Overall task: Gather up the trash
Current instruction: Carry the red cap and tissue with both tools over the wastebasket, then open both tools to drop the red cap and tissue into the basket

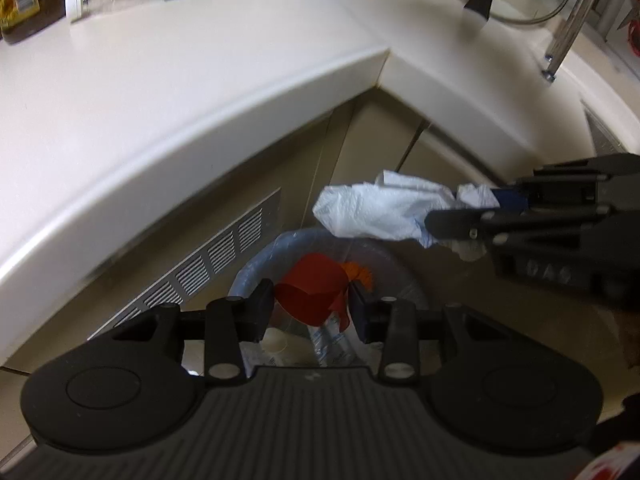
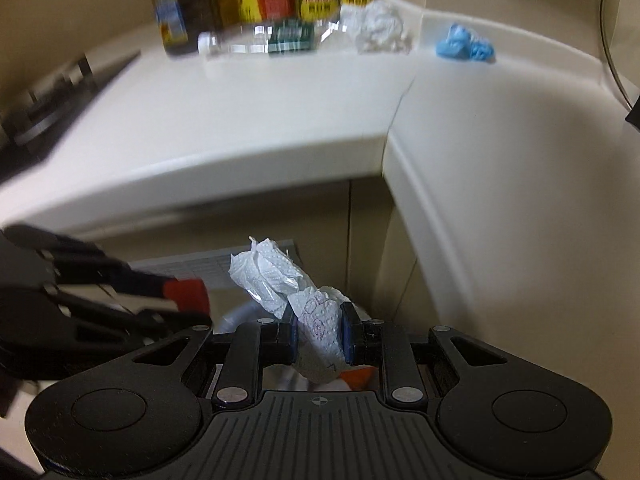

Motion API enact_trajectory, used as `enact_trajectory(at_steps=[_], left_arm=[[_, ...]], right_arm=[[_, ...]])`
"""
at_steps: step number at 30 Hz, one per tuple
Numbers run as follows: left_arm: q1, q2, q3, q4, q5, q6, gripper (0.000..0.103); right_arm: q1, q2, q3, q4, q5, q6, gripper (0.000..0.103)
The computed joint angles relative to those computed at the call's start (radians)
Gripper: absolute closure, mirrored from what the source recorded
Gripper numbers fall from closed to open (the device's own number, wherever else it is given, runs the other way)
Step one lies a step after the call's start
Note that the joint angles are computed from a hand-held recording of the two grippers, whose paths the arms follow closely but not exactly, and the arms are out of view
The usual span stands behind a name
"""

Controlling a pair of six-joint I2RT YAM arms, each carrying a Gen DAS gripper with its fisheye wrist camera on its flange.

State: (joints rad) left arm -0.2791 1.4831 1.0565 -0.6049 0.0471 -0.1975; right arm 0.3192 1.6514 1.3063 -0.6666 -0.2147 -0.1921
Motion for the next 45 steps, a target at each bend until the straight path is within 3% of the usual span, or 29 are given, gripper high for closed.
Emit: enact_trajectory(at_steps=[10,22,24,25,26,45], left_arm=[[0.011,0.074,-0.037,0.060,0.000,-0.006,0.067],[0.030,0.133,-0.058,0.138,0.018,-0.021,0.067],[0.034,0.145,-0.053,0.147,0.020,-0.023,0.061],[0.030,0.153,-0.051,0.150,0.014,-0.026,0.051],[0.028,0.157,-0.051,0.154,0.009,-0.028,0.048],[0.050,0.091,-0.108,0.126,-0.016,-0.047,0.048]], right_arm=[[0.040,0.072,-0.091,0.095,0.124,0.042,0.082],[0.041,0.090,-0.119,0.122,0.149,0.059,0.082],[0.040,0.092,-0.116,0.122,0.153,0.064,0.082],[0.038,0.095,-0.112,0.121,0.152,0.067,0.082],[0.036,0.097,-0.109,0.120,0.150,0.068,0.082],[0.036,0.107,-0.075,0.093,0.122,0.063,0.082]])
